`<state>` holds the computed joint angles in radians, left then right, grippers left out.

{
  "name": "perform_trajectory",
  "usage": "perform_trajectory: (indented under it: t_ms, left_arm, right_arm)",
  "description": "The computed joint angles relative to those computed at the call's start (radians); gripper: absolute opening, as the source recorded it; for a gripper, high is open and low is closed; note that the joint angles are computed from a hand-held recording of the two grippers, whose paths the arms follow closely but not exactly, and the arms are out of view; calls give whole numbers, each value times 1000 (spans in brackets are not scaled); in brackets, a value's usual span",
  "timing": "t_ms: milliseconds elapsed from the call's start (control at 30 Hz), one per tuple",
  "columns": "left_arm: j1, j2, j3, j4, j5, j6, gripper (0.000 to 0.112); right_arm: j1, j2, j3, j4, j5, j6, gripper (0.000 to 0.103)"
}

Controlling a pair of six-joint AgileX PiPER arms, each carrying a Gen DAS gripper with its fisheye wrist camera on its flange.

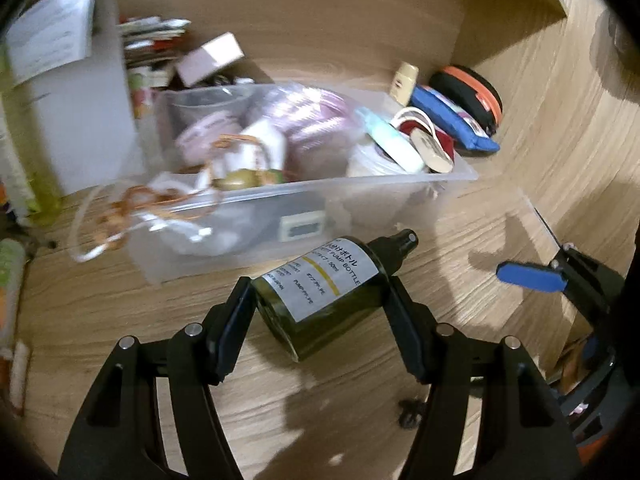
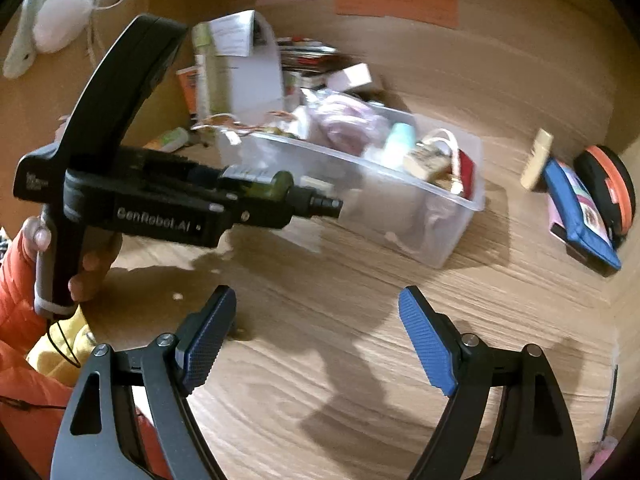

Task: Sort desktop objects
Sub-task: 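Close the left tool around the body of the green spray bottle, then lift the green spray bottle with the left tool and carry it over the clear box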

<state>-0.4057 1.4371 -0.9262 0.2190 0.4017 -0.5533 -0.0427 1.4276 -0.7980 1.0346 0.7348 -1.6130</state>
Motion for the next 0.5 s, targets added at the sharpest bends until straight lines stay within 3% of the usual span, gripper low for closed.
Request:
perform_trajectory:
  t_ms: [133, 233, 500]
  left_arm:
    - [20, -71, 60, 5, -17, -7, 64]
    - [31, -103, 92, 3, -32, -8, 64]
    - [53, -172, 161, -49, -65, 39, 64]
  right_arm:
    - [50, -34, 48, 8, -31, -16, 79]
    - [101, -68, 96, 23, -91, -35, 71]
    - [200, -44, 107, -73, -142, 85, 47]
